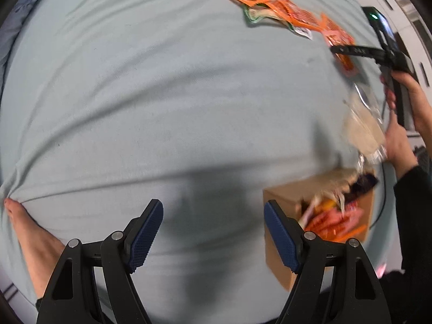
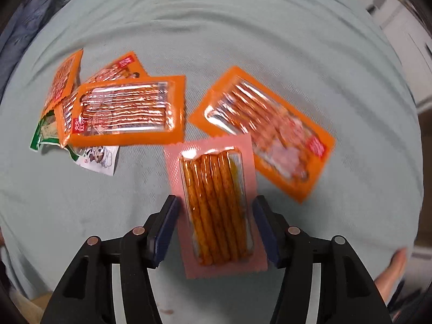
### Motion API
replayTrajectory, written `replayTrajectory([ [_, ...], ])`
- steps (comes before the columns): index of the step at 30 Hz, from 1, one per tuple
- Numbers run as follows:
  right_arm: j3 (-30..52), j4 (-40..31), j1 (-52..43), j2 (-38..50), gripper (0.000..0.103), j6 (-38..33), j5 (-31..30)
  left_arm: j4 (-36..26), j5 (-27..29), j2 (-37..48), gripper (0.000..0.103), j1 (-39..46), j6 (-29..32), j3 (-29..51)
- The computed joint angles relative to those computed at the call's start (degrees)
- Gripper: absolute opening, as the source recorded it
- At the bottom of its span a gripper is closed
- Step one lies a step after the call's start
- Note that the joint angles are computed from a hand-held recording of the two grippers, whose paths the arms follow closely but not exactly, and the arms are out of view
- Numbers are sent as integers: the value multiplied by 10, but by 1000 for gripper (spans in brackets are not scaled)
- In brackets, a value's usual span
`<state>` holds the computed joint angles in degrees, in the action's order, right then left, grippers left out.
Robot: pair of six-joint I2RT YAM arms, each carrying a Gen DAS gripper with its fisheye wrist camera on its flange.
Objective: Organize snacks
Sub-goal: 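Grasp a pink packet with the right gripper while the left gripper grasps an orange packet, then carry both packets into the box and open both grippers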
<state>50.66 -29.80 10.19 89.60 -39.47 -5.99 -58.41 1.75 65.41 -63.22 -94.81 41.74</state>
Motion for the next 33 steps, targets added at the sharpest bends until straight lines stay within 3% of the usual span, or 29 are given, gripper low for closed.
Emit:
replayTrajectory([
  [2,0,3,-2,4,49,-13,-15,4,-3,22,78,35,33,9],
  [4,4,-20,-15,-9,31,-32,-48,6,-9,49,78,72,75,26],
  [8,41,-112,-60,-2,31,-70,-122,45,-15,109,79,201,195,55],
  [14,97,-222,-137,11,31,-121,-201,144,18,251,79,417,319,139],
  [16,108,-236,-153,15,31,-135,-216,160,11,312,82,464,332,196],
  [19,121,-268,-175,10,31,-159,-229,129,-20,416,87,505,339,297],
  [22,123,-279,-182,6,31,-168,-241,93,1,514,87,537,344,381],
  [27,129,-305,-194,6,31,-201,-251,104,26,565,89,558,326,396],
  [28,122,-302,-195,2,31,-208,-250,92,15,566,80,552,332,403],
  [31,120,-307,-192,-3,31,-215,-249,74,11,545,33,538,362,395],
  [33,113,-311,-194,-12,31,-223,-248,87,27,505,32,534,363,356],
])
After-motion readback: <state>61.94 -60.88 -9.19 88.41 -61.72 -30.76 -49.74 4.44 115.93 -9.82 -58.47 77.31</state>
